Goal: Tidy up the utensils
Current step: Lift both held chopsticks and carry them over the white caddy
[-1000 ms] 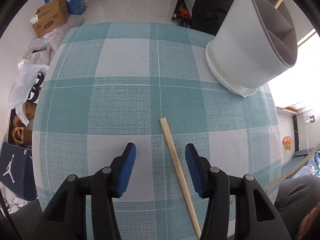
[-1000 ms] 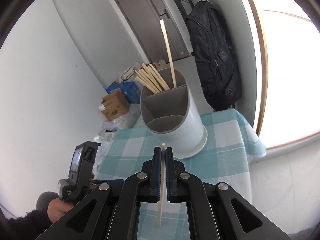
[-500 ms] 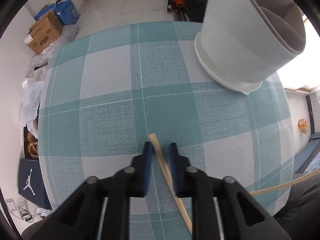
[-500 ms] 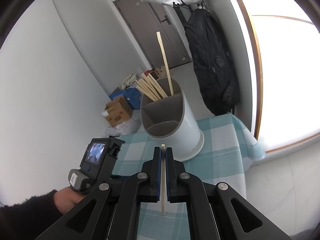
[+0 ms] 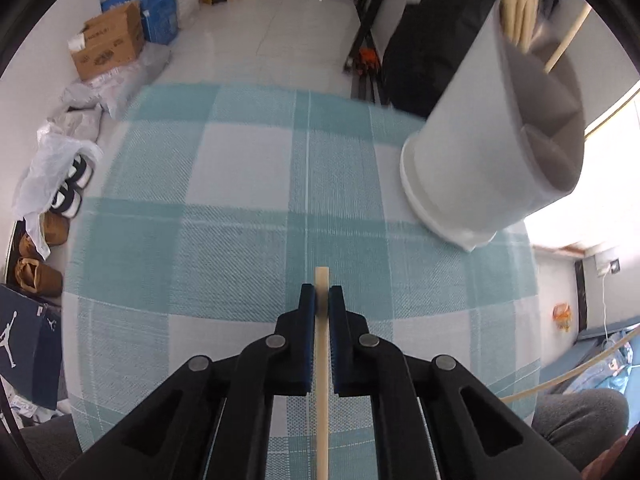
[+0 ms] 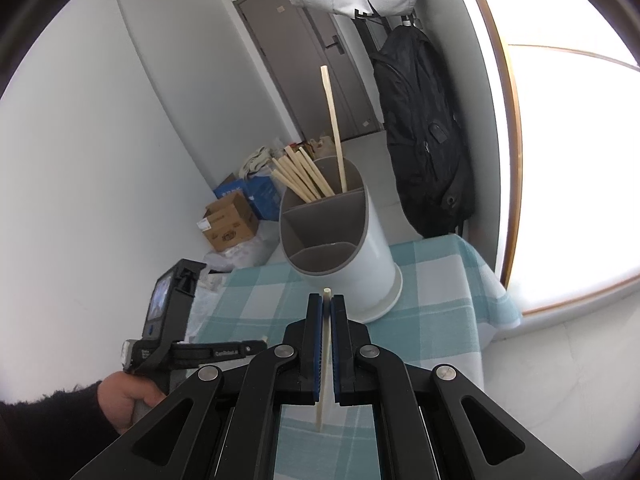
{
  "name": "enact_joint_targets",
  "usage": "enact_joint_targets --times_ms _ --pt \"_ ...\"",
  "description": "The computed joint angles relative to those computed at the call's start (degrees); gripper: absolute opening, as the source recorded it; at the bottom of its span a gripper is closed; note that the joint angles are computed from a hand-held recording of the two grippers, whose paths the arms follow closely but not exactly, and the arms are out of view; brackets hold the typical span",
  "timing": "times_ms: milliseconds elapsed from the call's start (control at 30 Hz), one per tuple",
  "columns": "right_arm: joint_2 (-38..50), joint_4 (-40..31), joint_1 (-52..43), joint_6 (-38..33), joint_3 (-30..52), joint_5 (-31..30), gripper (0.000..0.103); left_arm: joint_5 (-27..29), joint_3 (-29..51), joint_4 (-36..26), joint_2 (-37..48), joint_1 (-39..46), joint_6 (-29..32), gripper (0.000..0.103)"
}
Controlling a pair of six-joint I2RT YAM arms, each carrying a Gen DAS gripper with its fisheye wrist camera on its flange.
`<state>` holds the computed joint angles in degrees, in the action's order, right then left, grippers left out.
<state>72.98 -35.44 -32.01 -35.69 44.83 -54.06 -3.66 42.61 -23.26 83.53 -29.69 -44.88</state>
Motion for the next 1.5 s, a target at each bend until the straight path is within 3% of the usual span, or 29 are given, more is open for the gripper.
enact_joint_targets --times_ms 233,333,500,833,1100,1500 --pt "-1.1 0.0 -0.2 0.0 -0.7 -0.8 0.003 -12.1 -5.2 -0.2 -14.2 -7.8 -2.3 0.002" --pt "-2.4 0.3 0.0 0.0 -1.5 -0.9 0.003 -12.0 -5.4 3.7 -14.0 -8.6 -1.3 0.002" --pt "-5.4 1.2 0.4 0.4 -3.3 -0.9 0.003 -13.8 -4.9 4.5 -16.0 -9.2 3.6 0.002" --pt "-12.0 2.3 3.1 2.7 -5.6 -1.6 0.003 -12.9 -5.1 4.0 -22.4 -9.4 6.0 0.002" --pt "-14.4 3.8 5.7 6.4 -6.1 -0.6 0.003 -16.7 0.0 0.5 -21.8 -12.6 9.3 0.002" --pt "-11.0 1.6 6.1 12.5 2.8 -2.6 0.003 -14.0 12.4 -2.5 -17.7 -8.2 13.8 0.002"
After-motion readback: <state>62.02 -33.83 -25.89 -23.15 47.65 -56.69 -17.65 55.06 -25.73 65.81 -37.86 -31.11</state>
